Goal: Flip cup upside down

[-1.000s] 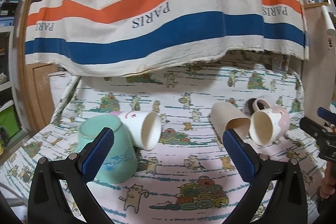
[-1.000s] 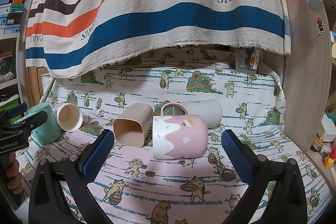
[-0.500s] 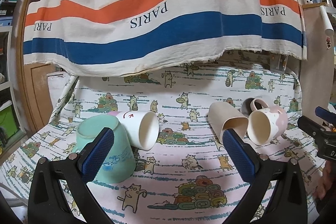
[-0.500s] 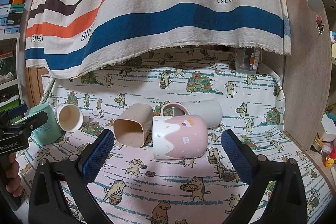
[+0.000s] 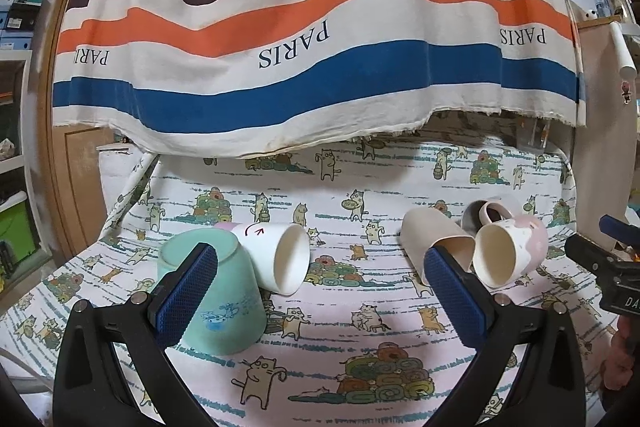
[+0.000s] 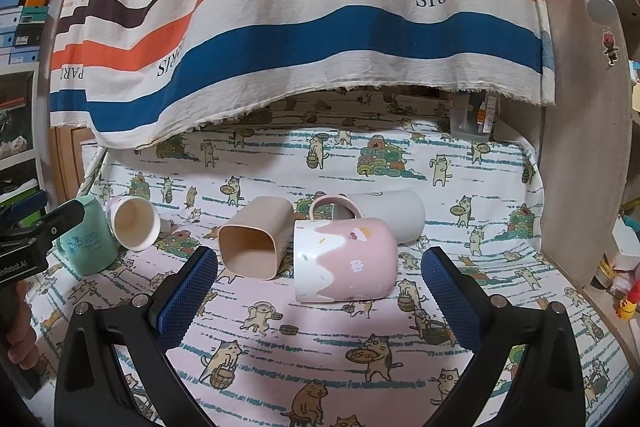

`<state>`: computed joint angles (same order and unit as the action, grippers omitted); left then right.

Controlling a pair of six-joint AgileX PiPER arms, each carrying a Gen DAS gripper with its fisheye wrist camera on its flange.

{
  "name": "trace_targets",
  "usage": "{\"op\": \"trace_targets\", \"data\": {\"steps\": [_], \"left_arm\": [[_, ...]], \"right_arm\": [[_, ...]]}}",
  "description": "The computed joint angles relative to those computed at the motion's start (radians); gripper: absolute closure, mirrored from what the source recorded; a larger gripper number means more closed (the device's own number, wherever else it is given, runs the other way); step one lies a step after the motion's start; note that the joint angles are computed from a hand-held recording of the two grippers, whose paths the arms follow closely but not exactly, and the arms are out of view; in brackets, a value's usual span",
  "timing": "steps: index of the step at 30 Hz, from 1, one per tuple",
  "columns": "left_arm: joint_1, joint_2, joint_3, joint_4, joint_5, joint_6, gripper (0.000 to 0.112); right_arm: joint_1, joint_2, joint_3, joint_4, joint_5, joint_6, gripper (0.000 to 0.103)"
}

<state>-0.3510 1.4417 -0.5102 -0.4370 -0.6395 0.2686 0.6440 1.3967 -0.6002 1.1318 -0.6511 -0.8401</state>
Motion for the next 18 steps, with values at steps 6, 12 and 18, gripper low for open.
{"op": "trace_targets", "data": {"steps": [6,12,18], "left_arm": [[-0.001,0.0,-0.002,-0.007,0.007,0.007,0.009],[0.0,-0.009,0.006,0.029,0.006,-0.013,0.009],[-0.023,-0.021,0.031,-0.008,-0.059,0.018,0.009]], "right_arm": [[0.002,-0.001,0.001,0.001,0.001,-0.003,0.001],[0.003,-0.001,0.001,0.001,0.0,-0.002,0.001],[0.002,-0.002,0.005,-0.01,0.006,0.006,0.001]]}}
